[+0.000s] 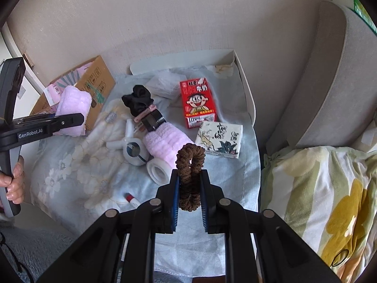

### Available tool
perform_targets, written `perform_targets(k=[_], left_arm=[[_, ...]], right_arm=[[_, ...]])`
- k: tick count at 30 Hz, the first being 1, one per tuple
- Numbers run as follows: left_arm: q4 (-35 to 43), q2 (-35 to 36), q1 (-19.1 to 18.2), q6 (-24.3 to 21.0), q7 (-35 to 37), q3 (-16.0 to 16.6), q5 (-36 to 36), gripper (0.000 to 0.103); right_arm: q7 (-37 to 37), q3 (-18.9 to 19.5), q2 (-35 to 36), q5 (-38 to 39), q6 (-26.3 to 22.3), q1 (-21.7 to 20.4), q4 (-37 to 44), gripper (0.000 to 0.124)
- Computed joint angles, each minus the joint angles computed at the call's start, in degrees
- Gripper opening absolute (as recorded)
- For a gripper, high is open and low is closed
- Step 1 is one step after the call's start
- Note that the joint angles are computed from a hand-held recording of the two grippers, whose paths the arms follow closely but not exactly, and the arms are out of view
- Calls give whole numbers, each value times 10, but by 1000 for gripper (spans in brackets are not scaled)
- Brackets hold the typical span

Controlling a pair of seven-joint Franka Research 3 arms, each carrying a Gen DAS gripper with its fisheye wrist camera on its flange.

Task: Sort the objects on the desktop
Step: 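Carry the slipper and hair tie over the cardboard box with both tools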

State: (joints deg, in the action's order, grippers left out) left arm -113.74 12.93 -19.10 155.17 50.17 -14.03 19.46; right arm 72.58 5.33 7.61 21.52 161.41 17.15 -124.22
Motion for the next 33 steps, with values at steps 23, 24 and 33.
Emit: perform_targets(k=[23,24,33], left_arm=[[-80,-167,61,-6,-80,18,50,25],[-86,-176,67,-9,-85,20,53,25],[-140,-233,122,-22,-131,34,79,25]], right_arm=[[9,23,42,-108,-24,71,162,15],[10,23,49,-114,-24,76,174,15],[-19,43,117,-97,-42,109,289,15]])
